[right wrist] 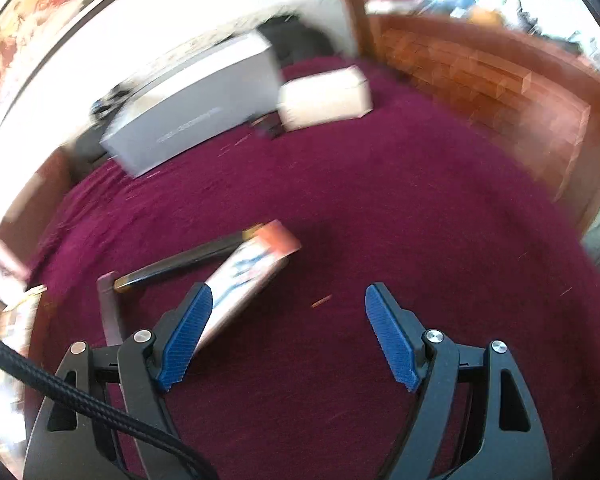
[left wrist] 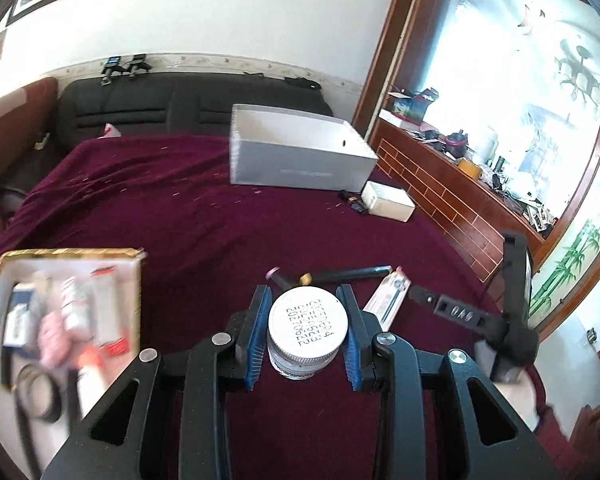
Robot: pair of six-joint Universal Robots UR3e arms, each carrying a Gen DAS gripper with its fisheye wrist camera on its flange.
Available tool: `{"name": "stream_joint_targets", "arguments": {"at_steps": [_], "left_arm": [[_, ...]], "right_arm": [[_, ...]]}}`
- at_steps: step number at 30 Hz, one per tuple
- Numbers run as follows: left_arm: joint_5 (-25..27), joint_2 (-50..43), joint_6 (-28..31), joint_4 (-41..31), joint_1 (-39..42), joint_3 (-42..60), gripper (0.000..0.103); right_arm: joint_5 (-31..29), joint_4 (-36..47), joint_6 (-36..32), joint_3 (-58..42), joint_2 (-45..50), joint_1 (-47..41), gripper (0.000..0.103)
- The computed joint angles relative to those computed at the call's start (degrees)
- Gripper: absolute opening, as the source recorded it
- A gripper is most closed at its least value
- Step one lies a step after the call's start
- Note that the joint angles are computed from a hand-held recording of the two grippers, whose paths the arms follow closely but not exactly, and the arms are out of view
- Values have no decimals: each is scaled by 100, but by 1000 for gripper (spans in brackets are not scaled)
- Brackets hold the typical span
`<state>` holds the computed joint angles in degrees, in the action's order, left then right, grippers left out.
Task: Organize objects
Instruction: 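Grasp the pink-capped black marker with the right tool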
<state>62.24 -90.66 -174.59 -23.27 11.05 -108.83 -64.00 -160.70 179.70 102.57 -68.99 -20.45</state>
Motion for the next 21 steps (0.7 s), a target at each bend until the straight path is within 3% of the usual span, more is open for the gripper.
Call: {"name": "stream_joint_targets", "arguments": {"at_steps": [5,10,11,14,17,21], "left_arm": [[-608,923,588,-520,992,-932,28],[-1314,1785,1256,-1256,2070,-1608,28],[-1418,1906,1387,-1427,2245,-1680,28],[-1636,2180,1830,-2021,2755,-1812,28],[-1860,2494,2385,-2707,3291,-1943,28],[-2064,2622,2745,-3092,3743,-2029,28]], "right_arm": [[-388,1016,-759,-961,-17,1053,79],[-1834,1954,-1349,-2915,1122,2284,79],[-1923,2201,-1343,-3188,1302,2380,76],[-2101,3016,-1240,-4208,1980,2543,54],[-2103,3452,-1072,-4759,2350,2613,48],[-2261,3466,-966,-5018,2583,2680,33]]}}
